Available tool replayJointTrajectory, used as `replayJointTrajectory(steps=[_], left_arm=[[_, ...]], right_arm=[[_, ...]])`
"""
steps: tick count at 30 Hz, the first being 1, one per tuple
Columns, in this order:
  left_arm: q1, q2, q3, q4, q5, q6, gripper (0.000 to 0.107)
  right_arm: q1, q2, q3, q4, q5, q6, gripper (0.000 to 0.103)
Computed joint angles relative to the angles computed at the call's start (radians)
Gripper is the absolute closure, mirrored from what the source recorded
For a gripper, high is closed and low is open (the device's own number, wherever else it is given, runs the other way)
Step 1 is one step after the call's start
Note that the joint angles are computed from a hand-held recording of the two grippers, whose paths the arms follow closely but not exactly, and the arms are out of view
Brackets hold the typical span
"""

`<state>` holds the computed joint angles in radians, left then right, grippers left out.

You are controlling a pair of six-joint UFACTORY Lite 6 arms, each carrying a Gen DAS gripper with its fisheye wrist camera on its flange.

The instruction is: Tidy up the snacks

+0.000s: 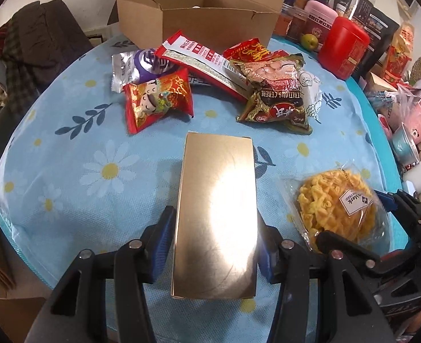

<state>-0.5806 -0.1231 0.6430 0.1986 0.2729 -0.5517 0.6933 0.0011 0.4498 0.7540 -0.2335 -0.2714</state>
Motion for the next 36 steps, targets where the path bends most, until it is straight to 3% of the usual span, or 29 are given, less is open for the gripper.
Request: replayJointTrajectory(steps=[4,6,7,8,13,17,22,29,32,36], left_arm=[[0.011,0.003,-0.002,-0.043,-0.018,0.049,0.056],[0.022,-0.002,-0.007,-0.088,-0.026,0.092,0.056],[0.026,-0.005,-0.011,-0.102,-0.03,0.105,0.056],[0.029,-0.008,-0.014,-0.108,-0.035,0.11,0.056],[-0.003,-0.014,-0.024,0.051,-0.049,-0.06,0.061],[-0.014,-0.021,-0.026,0.01,-0.05,-0.026,0.062],[-0.012,-0.038,-0.024,-0.132,-0.044,0.1,0.062],[-0.019,-0.112,-0.007,-0.153,-0.008,0.113,0.062],[-0.006,-0.147,0.01,-0.238,0.017,0.206,0.062],[-0.002,-0.18,0.055,-0.232,0.049,0.225,0.062]], right_arm=[[0.059,0.03,0.02,0.248,-0.041,-0.241,0.001],[0.091,0.036,0.027,0.35,-0.073,-0.342,0.015],[0.108,0.033,0.026,0.399,-0.099,-0.389,0.034],[0.118,0.029,0.023,0.419,-0.121,-0.4,0.047],[0.059,-0.019,-0.038,0.118,-0.101,-0.123,0.054],[0.033,-0.07,-0.088,-0.016,-0.104,0.009,0.068],[0.009,-0.132,-0.134,-0.089,-0.097,0.064,0.072],[-0.01,-0.258,-0.168,-0.064,-0.044,0.005,0.072],[-0.007,-0.311,-0.16,0.022,-0.013,-0.101,0.072],[-0.006,-0.364,-0.13,0.151,0.024,-0.262,0.072]])
